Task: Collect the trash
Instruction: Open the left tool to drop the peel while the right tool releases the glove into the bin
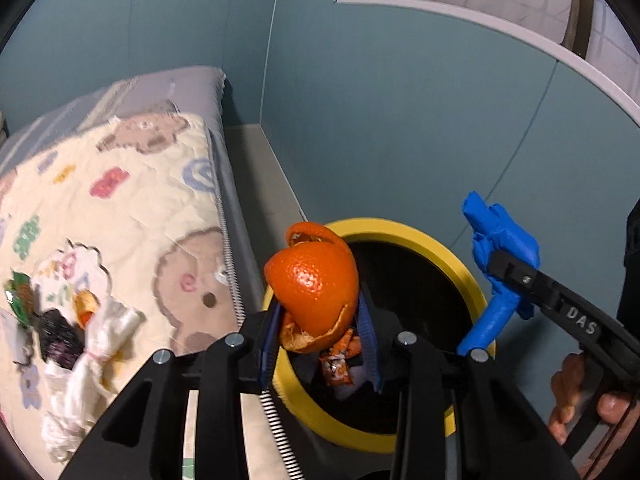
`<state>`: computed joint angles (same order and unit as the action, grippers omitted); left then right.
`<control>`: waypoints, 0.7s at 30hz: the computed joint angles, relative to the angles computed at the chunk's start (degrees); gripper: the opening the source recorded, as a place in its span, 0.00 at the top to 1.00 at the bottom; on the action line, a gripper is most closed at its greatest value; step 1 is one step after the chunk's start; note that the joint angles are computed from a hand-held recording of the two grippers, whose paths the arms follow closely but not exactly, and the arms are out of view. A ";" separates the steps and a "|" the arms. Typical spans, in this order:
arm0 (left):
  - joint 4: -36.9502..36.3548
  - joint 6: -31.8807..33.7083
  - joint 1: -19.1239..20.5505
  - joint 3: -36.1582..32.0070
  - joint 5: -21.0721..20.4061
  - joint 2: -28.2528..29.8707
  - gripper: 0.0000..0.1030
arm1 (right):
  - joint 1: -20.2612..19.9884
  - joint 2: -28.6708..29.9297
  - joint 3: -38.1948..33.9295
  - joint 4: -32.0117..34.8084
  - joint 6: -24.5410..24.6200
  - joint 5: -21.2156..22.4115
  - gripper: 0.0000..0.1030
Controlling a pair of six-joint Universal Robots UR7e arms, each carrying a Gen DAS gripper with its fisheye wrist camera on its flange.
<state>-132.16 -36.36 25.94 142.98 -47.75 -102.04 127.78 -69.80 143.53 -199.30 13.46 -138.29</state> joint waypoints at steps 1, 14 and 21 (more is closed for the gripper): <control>-0.64 0.18 0.25 0.12 -0.42 0.60 0.69 | -0.86 0.38 0.06 -0.38 -0.27 0.16 0.81; -7.58 3.90 1.98 0.97 -2.91 5.91 0.50 | -5.24 4.29 1.43 -6.24 -2.85 -1.60 0.72; -5.46 2.34 0.77 1.43 -1.09 3.36 0.31 | -4.31 4.23 1.33 -5.26 -0.53 -3.07 0.55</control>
